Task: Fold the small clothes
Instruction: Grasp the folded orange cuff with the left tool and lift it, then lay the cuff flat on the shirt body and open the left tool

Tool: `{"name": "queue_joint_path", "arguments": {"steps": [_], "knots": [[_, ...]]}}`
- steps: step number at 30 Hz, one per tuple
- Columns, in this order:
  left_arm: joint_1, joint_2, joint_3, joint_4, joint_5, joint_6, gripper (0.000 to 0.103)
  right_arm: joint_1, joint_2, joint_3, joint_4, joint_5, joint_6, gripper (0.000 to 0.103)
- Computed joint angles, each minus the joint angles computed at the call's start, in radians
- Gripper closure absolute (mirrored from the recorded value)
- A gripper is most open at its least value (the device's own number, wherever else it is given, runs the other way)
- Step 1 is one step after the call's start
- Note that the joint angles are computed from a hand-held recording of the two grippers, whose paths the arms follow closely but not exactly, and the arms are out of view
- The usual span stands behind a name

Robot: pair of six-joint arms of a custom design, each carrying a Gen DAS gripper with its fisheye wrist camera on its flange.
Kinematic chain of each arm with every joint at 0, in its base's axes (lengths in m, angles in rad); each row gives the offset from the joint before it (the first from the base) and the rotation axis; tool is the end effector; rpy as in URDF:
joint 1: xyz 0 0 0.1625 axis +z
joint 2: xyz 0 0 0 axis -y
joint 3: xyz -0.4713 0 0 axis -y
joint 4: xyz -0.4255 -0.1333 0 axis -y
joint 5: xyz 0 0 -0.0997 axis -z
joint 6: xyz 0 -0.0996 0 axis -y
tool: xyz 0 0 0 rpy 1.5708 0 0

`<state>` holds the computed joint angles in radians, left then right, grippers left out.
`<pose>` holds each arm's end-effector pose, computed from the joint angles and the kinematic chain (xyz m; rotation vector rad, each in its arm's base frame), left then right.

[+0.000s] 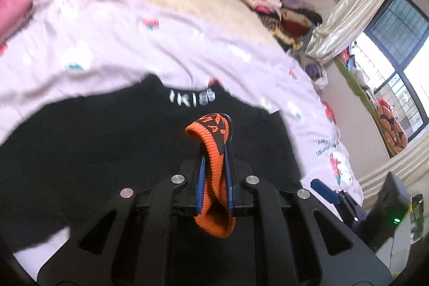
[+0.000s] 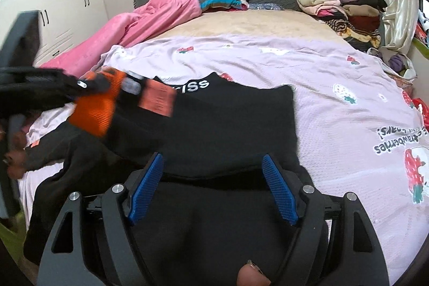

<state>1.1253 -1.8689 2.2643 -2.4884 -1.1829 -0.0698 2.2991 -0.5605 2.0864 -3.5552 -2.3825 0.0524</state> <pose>-0.0123 -0.4226 0.4189 0.3755 2.7557 -0.8566 0.4037 -0.3609 -0.0294 0.5696 -2.3477 0.9118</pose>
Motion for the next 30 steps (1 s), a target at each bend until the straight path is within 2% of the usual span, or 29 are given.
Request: {"name": "queue_joint_path", "arguments": {"steps": [5, 15, 22, 26, 30], "knots": [[0.013, -0.043, -0.007, 0.021, 0.027, -0.006, 0.098, -0.002, 0.002, -0.005, -0.008, -0.015, -0.009, 0.028], [0.091, -0.027, -0.006, 0.056, 0.107, 0.005, 0.095, -0.030, 0.022, -0.050, 0.084, -0.064, 0.037, 0.028], [0.060, -0.043, 0.021, 0.012, 0.251, 0.031, 0.088, -0.051, 0.043, -0.089, 0.147, -0.084, 0.041, 0.028], [0.047, -0.039, 0.025, 0.038, 0.246, 0.041, 0.088, -0.064, 0.054, -0.110, 0.165, -0.082, 0.035, 0.028], [0.079, -0.001, 0.026, 0.088, 0.232, 0.028, 0.087, -0.077, 0.065, -0.126, 0.211, -0.082, 0.047, 0.028]]}}
